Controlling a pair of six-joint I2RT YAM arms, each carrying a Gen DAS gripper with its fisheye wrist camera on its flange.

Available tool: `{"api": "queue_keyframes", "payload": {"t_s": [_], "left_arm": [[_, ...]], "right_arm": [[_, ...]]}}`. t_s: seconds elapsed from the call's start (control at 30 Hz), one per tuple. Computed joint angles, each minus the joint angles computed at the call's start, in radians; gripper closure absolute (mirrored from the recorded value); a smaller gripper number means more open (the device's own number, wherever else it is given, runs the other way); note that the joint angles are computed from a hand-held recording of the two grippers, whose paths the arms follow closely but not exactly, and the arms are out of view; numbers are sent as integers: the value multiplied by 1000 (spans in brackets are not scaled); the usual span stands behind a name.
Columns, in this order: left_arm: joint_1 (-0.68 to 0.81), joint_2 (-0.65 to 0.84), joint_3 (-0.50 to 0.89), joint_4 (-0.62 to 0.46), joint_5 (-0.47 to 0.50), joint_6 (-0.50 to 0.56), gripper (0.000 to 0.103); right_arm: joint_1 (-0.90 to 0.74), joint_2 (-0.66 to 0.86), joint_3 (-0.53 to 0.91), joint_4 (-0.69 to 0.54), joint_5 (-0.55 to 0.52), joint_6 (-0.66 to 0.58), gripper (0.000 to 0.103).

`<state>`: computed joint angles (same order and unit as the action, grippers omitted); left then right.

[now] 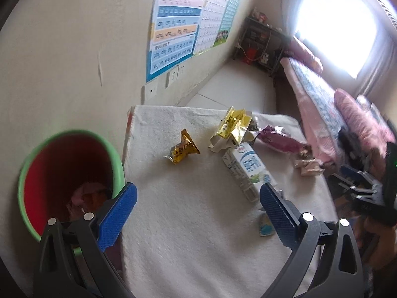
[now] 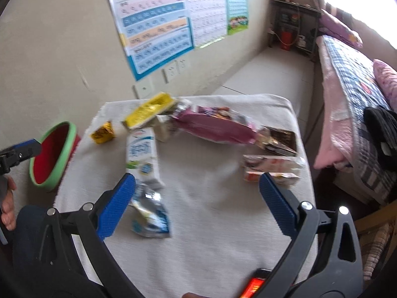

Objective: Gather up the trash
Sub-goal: 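Move both tools back over the remaining trash on the table, then grasp the yellow-brown candy wrapper with the left tool while the right tool grasps the pink-white carton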

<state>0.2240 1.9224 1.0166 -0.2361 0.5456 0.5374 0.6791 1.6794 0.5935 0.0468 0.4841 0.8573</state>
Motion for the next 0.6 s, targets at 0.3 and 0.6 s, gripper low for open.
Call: {"api": "queue_keyframes", "payload": {"t_s": [0.3, 0.6], "left_arm": [[-79, 149, 122, -7, -60, -45, 8], [-153, 352, 319, -29, -138, -82, 9]], "right_arm": [[-134, 67, -80, 89, -41, -60, 5], [-229, 225, -45, 174, -40, -247, 5]]}}
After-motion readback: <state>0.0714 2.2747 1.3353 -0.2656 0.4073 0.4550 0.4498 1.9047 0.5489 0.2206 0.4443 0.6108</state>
